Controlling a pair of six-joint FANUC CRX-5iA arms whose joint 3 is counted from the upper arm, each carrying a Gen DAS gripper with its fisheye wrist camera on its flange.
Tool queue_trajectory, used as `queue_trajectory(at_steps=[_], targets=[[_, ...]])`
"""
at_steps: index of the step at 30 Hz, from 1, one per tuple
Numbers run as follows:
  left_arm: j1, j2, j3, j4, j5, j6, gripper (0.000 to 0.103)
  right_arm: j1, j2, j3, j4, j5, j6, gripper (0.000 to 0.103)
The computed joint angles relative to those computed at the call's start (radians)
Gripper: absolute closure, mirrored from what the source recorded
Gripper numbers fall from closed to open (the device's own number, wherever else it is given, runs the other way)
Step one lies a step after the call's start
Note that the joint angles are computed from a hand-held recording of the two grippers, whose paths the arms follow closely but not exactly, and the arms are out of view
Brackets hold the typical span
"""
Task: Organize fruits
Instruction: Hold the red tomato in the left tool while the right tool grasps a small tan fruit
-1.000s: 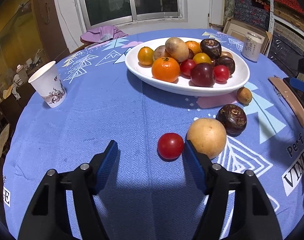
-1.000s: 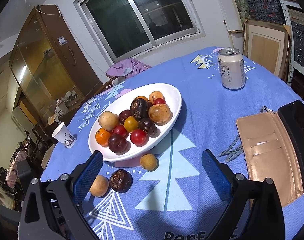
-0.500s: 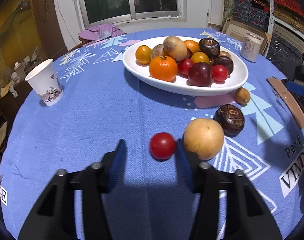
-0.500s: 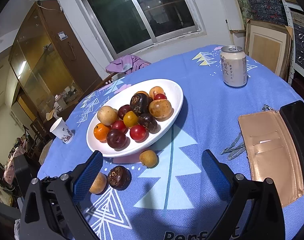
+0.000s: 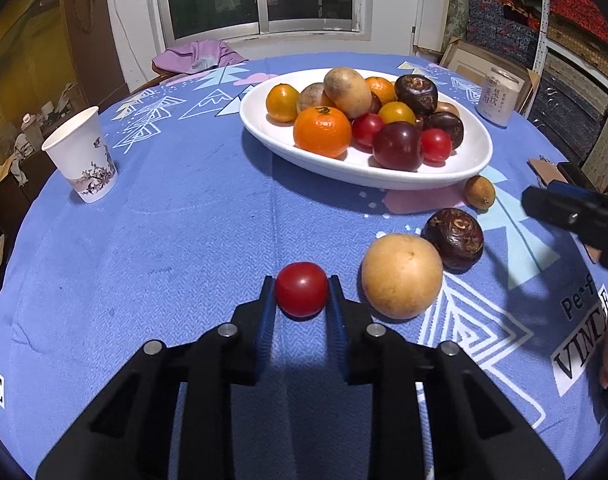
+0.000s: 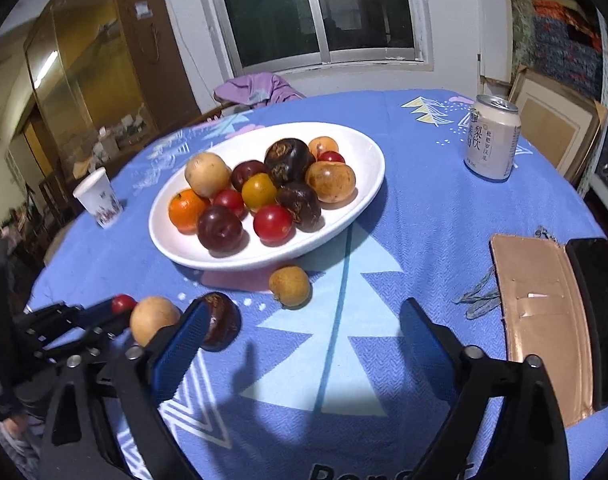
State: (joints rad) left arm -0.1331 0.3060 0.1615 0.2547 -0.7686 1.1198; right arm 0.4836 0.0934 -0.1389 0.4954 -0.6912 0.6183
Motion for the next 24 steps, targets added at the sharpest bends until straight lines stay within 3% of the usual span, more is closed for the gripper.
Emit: queue_trajectory(at_steps=[4,7,12,15,17,20,24], targets=[[-0.003,0.002,0.006,-0.011,-0.003,0.009,0.077,0.008,0.047,0.045,-0.002,-0.042,0.057,0.039],[-0.003,0.003,0.008,-0.011,-0.005,0.010,0.077,0.029,0.076,0.035,0.117,-0.066,0.028,0.040],[-0.006,0.009,0.019,-0.025,-0.017,0.021,0.076,0.028,0.079,0.043,0.102,-0.048,0.059,0.040],[-0.007,0.009,0.020,-0.030,-0.018,0.030,0.075,0.015,0.082,0.060,0.050,-0.038,0.087,0.042],[-0.007,0.009,0.020,-0.034,-0.018,0.034,0.075,0.004,0.095,0.092,-0.020,-0.044,0.132,0.057],[-0.002,0.009,0.016,-0.017,-0.021,0.028,0.075,-0.012,0.105,0.127,-0.106,-0.058,0.183,0.066],[0.010,0.010,0.004,0.028,-0.024,0.008,0.075,-0.015,0.104,0.130,-0.121,-0.057,0.193,0.070]])
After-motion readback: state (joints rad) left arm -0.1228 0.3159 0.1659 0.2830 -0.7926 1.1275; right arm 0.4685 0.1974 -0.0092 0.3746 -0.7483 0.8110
